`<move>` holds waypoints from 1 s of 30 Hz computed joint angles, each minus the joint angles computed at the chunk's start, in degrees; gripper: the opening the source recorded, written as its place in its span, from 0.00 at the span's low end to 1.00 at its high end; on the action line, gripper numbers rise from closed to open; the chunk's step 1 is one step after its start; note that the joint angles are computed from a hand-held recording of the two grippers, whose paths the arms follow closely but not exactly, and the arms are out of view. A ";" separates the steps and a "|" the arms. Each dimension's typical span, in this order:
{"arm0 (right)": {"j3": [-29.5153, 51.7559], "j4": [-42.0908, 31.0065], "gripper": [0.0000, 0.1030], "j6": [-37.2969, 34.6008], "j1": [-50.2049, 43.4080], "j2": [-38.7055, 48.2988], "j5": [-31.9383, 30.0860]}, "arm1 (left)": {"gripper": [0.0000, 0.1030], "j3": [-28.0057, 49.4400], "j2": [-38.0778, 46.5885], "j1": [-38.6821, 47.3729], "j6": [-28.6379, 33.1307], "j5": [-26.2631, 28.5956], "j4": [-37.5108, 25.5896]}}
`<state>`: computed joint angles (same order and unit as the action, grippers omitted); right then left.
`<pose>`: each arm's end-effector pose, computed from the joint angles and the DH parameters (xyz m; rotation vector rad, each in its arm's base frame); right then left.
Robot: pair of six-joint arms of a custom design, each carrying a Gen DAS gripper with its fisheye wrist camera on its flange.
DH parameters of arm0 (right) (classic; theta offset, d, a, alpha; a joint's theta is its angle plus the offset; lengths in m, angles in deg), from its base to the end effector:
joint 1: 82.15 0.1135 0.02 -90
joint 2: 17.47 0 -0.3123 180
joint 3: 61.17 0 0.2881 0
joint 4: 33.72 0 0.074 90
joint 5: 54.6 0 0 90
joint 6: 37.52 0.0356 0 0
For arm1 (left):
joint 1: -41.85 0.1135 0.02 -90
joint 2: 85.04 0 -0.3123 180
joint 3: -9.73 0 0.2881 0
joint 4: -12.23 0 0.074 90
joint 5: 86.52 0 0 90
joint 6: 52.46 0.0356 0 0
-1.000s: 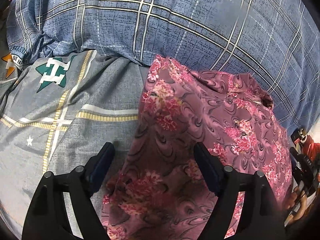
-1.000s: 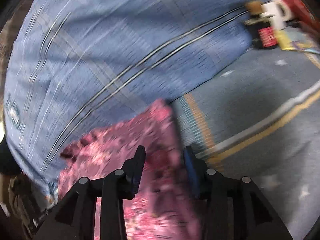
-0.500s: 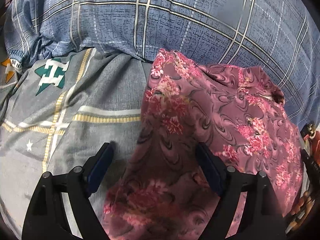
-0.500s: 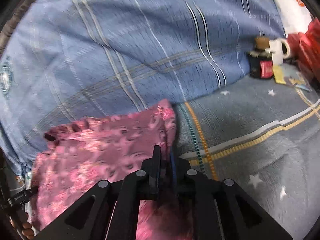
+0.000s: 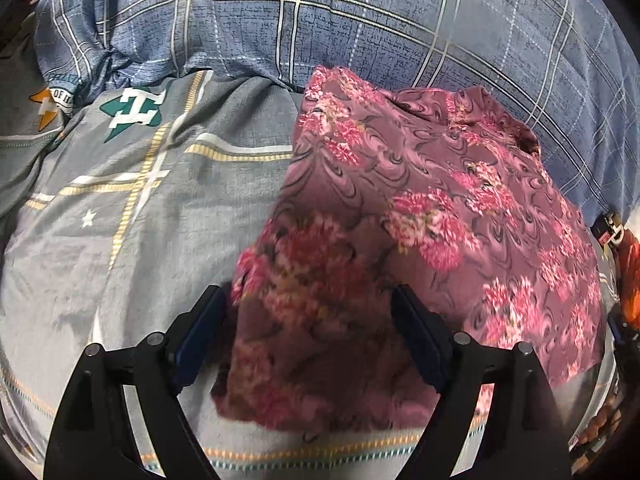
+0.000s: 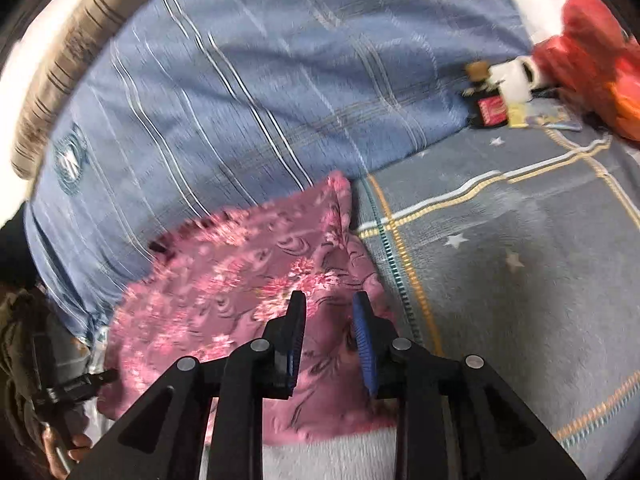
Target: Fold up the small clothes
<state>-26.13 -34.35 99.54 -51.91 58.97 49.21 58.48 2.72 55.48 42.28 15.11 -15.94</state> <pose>0.2147 0.1153 0.1539 0.4614 2.2690 0.4238 0.2679 0.0576 0.1439 -0.1546 2.7074 -0.1852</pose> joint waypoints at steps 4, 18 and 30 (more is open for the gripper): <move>0.50 -3.83 0.25 0.41 1.80 4.08 -0.27 | 0.83 -0.36 1.76 0.67 0.99 0.08 1.09; 23.82 -11.84 0.45 -3.65 28.41 20.91 12.38 | 0.83 4.84 2.82 22.56 12.14 11.98 -11.36; 68.07 -29.08 0.54 -19.10 39.80 55.33 13.03 | 0.83 13.19 11.16 34.41 19.28 17.80 -17.78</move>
<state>41.94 -63.43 80.44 -12.12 114.30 62.24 71.67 13.88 89.89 61.56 32.91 -33.72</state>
